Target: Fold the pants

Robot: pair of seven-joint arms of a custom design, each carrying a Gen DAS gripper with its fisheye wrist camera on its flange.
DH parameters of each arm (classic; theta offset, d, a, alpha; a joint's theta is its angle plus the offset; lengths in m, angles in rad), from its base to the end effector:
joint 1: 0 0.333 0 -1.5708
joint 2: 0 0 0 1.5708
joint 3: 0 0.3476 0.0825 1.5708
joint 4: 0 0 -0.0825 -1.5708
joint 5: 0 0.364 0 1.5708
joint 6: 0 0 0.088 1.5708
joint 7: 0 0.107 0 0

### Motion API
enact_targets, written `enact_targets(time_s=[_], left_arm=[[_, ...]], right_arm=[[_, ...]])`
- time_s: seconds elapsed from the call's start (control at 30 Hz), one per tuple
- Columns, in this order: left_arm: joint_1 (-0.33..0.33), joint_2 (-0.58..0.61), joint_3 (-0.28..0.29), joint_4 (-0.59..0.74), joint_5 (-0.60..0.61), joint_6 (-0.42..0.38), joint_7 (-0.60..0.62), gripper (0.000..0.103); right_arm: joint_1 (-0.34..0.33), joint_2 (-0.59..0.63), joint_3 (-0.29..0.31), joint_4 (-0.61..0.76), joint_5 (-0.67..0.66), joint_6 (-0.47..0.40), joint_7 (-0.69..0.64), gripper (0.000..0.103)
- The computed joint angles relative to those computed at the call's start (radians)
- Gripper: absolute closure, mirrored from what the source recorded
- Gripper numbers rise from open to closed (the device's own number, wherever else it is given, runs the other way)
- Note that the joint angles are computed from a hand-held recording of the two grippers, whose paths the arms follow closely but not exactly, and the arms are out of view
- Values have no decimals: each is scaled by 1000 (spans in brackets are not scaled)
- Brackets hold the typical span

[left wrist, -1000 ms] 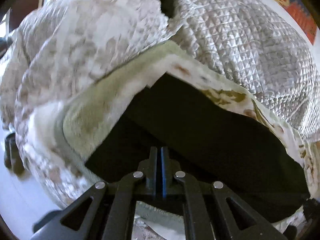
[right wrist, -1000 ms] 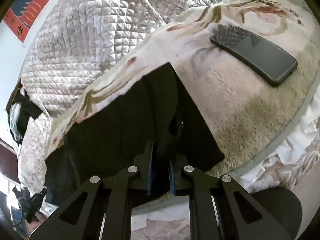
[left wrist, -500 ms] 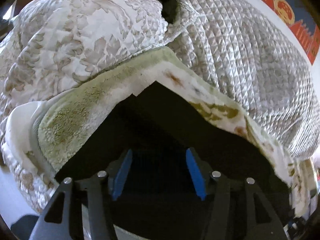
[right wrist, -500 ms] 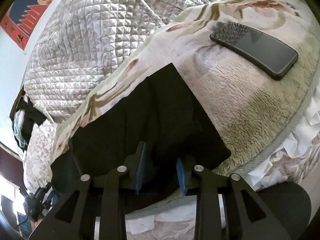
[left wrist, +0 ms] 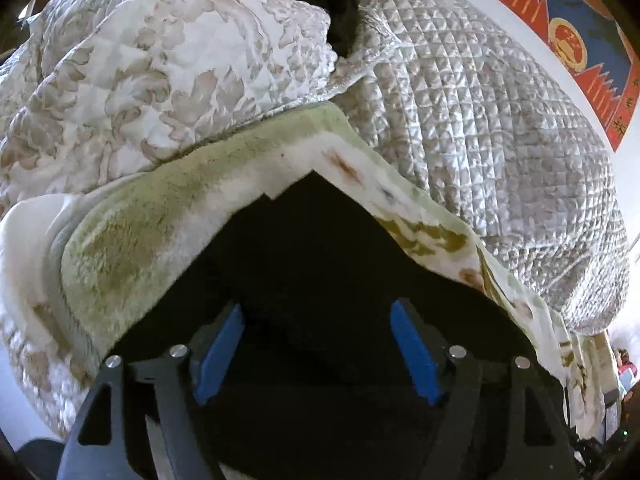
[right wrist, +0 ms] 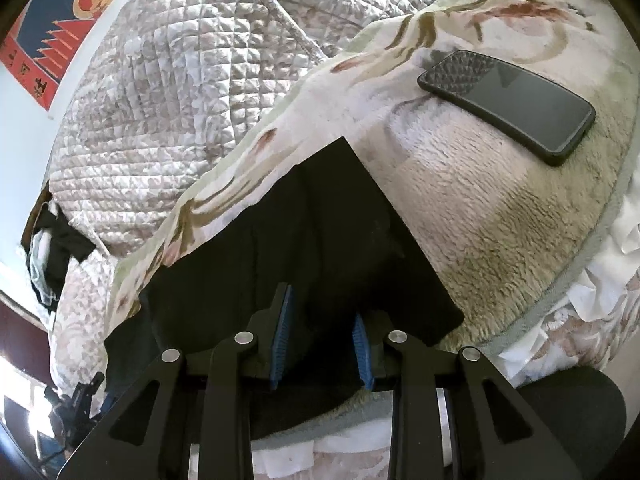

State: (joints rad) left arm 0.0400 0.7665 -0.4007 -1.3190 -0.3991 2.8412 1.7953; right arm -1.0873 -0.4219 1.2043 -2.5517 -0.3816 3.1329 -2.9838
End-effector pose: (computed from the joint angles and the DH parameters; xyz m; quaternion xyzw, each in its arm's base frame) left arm 0.7759 -0.1558 0.4211 -0.6279 0.6455 -0.4294 0.0684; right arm 0.4589 0.1162 0.4335 -0.2098 0.8923 -0.2073 0.3419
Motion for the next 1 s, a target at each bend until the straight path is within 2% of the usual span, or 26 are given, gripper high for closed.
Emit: enact_targets(time_s=[0.1,0.13,0.17,0.2,0.23,0.3,0.4,0.5,0.6,0.67,0.8,0.87,0.93,1.0], left_arm=[[-40,28,42,54,35,7,-35,27],[-56,34,62,67,53,9,-53,39],[-87,38,105,83,84,9,-88,53],[-115,49,148,113,121,-20,-127,85],[-126,61,165,142,144,-53,-157,99],[-148,52,205,148,193,-72,-215,99],[-135,-48,204,14,230,19,-235,99],[-140,-146,239,-130,284,113,-260,99],[-162,-154,292,-161,347,43,-309,99],[-150,-143,284,-154,356,-33,-333,99],[-158,-169,295,-202,410,3,-359,99],[-163,-167,302,-193,430,-2,-371,98],[-186,-159,333,-175,470,-40,-398,95],[-173,-164,321,-177,473,-45,-406,94]], right_arm=[[1,14,5,26,-12,-56,-6,74],[4,19,2,33,-21,-77,-2,74],[9,24,-1,46,-31,-113,4,76],[14,28,-5,53,-41,-139,10,82],[15,35,-9,62,-54,-159,13,86],[23,48,-23,76,-85,-177,12,90],[80,28,-85,83,-122,-183,10,92],[173,3,-176,71,-137,-170,14,92],[270,63,-250,56,-126,-229,-6,92],[316,111,-293,30,-108,-209,15,92],[349,103,-313,25,-158,-221,65,92],[380,104,-344,29,-176,-234,64,92],[423,140,-383,36,-176,-257,50,92],[441,139,-398,35,-203,-267,80,88]])
